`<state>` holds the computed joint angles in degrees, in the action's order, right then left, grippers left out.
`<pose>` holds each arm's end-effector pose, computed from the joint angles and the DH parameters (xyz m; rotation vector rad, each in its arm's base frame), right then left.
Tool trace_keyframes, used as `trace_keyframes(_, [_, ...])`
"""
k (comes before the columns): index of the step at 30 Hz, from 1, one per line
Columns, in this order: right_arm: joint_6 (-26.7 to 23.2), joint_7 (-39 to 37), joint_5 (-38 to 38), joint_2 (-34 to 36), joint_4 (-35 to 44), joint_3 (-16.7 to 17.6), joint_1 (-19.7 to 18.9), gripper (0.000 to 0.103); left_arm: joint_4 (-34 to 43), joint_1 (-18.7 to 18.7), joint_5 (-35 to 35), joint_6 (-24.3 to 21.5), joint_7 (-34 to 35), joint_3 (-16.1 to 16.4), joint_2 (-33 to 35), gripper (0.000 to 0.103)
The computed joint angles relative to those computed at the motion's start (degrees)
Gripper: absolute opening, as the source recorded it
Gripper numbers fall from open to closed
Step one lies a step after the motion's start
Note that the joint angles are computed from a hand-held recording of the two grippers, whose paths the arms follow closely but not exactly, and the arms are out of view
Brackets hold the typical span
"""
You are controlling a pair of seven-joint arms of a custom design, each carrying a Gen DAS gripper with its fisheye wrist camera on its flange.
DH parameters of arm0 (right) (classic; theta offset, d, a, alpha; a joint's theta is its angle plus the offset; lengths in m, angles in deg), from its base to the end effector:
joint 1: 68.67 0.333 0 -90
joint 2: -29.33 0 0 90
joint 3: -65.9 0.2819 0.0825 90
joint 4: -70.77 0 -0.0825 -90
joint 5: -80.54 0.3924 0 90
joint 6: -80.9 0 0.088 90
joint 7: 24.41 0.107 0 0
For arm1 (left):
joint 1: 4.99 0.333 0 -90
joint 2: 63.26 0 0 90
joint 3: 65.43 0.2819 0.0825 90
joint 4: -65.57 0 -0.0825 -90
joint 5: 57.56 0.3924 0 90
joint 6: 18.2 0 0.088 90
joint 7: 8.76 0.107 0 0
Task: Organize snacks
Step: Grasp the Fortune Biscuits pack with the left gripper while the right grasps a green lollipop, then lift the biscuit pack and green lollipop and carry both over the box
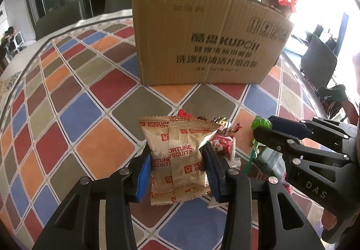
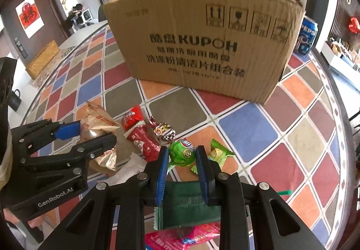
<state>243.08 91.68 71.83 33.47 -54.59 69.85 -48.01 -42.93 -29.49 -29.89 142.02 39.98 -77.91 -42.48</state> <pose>0.5327 0.2522 0.3794 -1.9385 1.7473 -0.3602 0.5203 -0.4070 0.3389 -1.6499 2.2361 -0.7463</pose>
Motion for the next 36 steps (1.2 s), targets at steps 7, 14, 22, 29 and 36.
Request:
trace_keyframes(7, [1.6,2.8,-3.3,-2.8,-1.8,0.2,-0.4,0.026,-1.6,-1.1,3.6,1.4,-3.6,1.2,-2.8,0.043])
trace_keyframes(14, [3.2,5.6,-6.9,-6.1,-3.7,1.6,-1.9,0.026,-2.7,-1.5,8.1,2.4,-7.6,1.7,-5.3,0.043])
trace_keyframes(22, [5.0,9.3,-11.3,-9.0,-4.7,3.4,-4.4,0.026,-2.7,-1.5,13.5,3.1,-12.2,1.8,-7.6,0.043])
trace_keyframes(29, [6.3,13.0,-15.6,-10.5,-4.3,5.3,-7.0,0.026,-0.8,-1.2,17.8,3.2,-15.3,1.8,-8.4,0.043])
trace_keyframes(36, [7.5,17.5,-21.6,-11.2,-2.4,6.6,-9.5,0.026,2.4,-1.2,21.4,3.1,-17.8,2.1,-8.1,0.043])
